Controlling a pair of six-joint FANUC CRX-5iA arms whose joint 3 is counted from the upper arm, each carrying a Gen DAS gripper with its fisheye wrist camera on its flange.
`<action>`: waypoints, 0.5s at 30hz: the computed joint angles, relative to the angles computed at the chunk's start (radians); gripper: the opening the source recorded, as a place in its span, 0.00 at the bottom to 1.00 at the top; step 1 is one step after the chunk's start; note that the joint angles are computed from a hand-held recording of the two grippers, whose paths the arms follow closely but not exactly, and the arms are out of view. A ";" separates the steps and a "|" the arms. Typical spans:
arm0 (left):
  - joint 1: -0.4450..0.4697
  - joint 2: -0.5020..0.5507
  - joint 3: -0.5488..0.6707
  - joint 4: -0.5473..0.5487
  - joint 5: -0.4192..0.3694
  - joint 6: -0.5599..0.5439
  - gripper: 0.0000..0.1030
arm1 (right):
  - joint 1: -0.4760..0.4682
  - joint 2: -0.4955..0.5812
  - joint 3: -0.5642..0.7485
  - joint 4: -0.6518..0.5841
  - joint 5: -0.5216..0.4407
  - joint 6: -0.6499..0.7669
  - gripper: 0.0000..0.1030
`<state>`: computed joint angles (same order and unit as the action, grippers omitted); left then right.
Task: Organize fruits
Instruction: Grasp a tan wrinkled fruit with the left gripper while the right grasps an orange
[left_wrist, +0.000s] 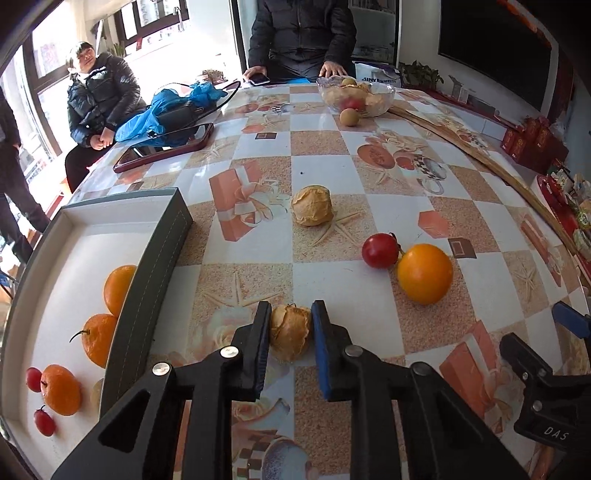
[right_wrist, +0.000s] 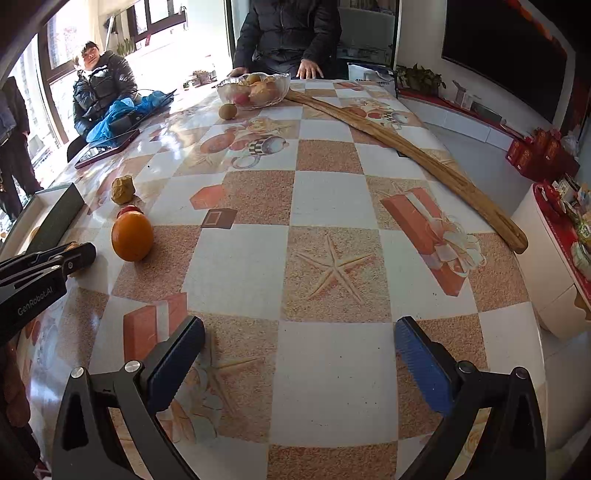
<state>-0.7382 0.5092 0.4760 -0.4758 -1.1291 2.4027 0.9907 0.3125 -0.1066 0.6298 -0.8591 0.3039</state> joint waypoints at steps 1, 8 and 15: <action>-0.008 -0.014 -0.019 -0.018 -0.001 0.029 0.23 | 0.001 0.005 0.007 -0.001 -0.009 0.005 1.00; -0.052 -0.084 -0.118 -0.112 0.007 0.169 0.25 | -0.021 0.054 0.136 -0.162 -0.004 0.220 1.00; -0.053 -0.084 -0.118 -0.115 0.011 0.177 0.25 | -0.042 0.211 0.374 -0.199 -0.007 0.436 1.00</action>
<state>-0.7917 0.4253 0.3578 -0.5904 -1.1181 2.5796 0.9483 0.5233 0.2677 0.4309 -0.8665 0.7398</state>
